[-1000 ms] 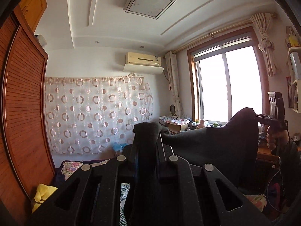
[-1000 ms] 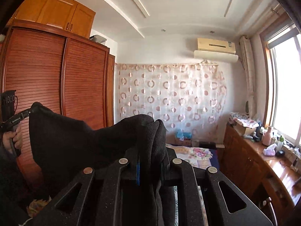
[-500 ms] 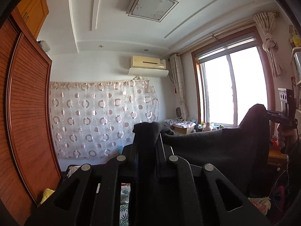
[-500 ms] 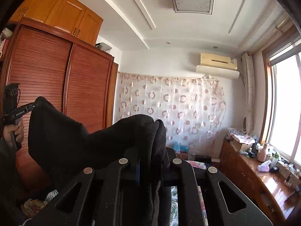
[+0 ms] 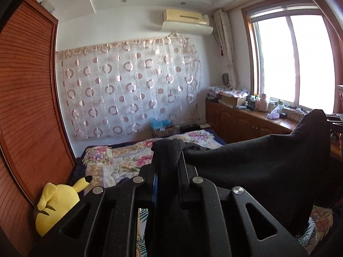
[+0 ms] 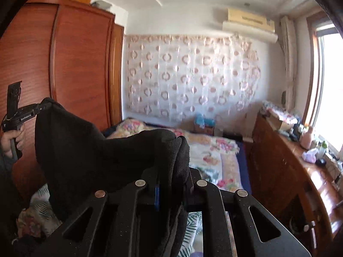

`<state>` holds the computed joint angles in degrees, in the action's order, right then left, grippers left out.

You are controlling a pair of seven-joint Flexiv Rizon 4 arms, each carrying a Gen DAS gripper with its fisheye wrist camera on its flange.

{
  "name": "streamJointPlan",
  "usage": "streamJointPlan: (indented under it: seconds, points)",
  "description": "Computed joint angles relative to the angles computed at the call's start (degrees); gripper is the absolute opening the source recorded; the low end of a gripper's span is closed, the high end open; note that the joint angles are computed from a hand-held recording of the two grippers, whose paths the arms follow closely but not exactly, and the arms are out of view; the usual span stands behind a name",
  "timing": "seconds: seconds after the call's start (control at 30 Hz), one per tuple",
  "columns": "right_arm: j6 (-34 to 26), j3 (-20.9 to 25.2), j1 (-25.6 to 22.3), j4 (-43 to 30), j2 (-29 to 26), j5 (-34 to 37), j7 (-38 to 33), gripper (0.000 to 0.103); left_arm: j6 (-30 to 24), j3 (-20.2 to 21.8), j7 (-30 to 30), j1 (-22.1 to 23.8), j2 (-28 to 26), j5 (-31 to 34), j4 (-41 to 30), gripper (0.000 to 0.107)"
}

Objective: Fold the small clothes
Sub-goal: 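Grasp the shirt edge with both tools and lift it high to fold over, then lay the folded shirt down on the bed and open both tools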

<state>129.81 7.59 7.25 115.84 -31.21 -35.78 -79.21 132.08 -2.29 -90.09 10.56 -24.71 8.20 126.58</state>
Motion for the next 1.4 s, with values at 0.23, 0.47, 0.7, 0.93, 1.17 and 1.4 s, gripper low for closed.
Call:
streamJointPlan:
  seconds: [0.23,0.47,0.7,0.93,1.17,1.4]
  points:
    - [-17.4,5.0,-2.5,-21.6,-13.9,-9.5,7.0,0.014,-5.8,0.4,5.0,-3.7,-11.3,-7.7,-10.6,0.014]
    - [-40.6,22.5,-5.6,-44.3,-27.8,-11.9,0.5,0.015,-14.0,0.1,9.6,-5.1,-17.5,-13.9,-20.1,0.014]
    - [-56.6,28.2,-0.3,-61.5,-36.4,-4.8,-7.6,0.016,-19.7,0.5,12.5,-6.2,-22.9,-17.9,-26.0,0.014]
    - [-56.6,23.8,2.7,-63.8,-37.0,0.0,-8.0,0.023,-23.1,-1.0,14.6,-5.3,-24.9,-18.1,-28.6,0.030]
    - [-44.8,17.2,1.3,-46.3,-27.5,5.7,-4.8,0.042,-21.1,-11.5,13.6,3.4,-22.9,-9.8,-21.4,0.082]
    - [-38.9,15.9,-1.1,-28.9,-19.1,13.0,-6.8,0.048,-18.8,-9.4,11.4,1.4,-21.0,-8.4,-14.0,0.082]
